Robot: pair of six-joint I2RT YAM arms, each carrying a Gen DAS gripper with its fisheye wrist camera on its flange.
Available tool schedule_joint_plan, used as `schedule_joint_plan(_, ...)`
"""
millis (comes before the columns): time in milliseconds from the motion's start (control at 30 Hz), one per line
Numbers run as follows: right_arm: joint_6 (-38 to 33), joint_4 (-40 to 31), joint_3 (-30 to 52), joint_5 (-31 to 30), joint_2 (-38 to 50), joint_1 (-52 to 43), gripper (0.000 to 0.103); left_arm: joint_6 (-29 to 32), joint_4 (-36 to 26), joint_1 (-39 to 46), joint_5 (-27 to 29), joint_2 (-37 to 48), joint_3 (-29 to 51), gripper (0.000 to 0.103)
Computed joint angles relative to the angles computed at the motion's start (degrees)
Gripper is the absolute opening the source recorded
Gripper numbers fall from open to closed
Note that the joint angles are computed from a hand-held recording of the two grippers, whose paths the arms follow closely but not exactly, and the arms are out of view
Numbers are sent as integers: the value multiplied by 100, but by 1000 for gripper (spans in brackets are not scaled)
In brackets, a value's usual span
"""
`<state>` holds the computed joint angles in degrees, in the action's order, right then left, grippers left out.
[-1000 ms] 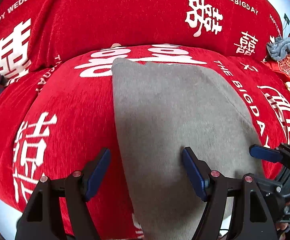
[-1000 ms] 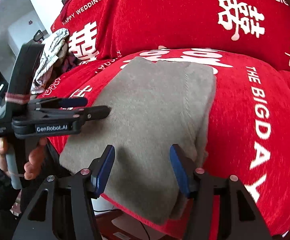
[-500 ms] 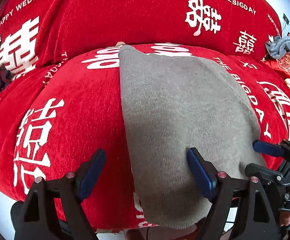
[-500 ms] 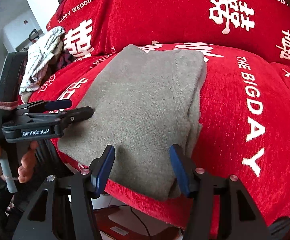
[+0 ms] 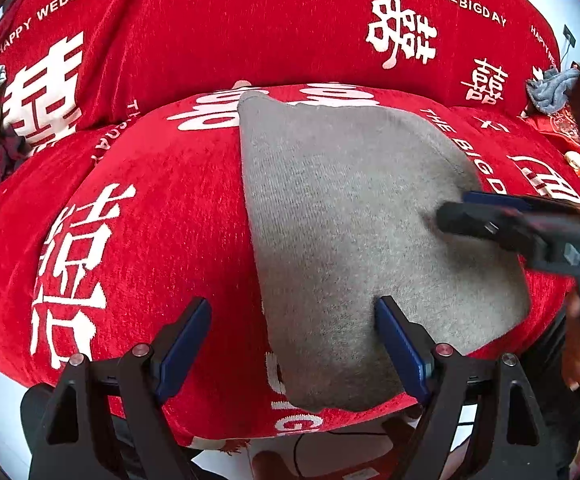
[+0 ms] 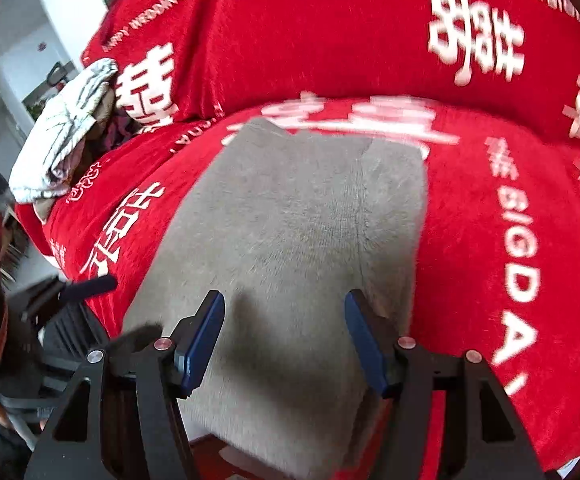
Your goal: Fold small clothes
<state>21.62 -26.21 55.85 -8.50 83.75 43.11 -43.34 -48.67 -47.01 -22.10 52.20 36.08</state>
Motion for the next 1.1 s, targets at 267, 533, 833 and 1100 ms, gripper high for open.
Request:
schedule_joint_plan(267,141,43,289,13,415,-94,66,-62,119,142,247,-84,-241,97)
schedule_joint_plan(533,380,-127,176,127,-86,-43,66,123,-53,504,-230,383,416,97)
schedule_joint_plan(833,297,-208,151,169,39,17,66,390,368,866,36,888,332,103)
schedule_joint_plan(1100,585,-541,-187,1260,-1029,635,68,-240,-205,99,-846,387,699,103)
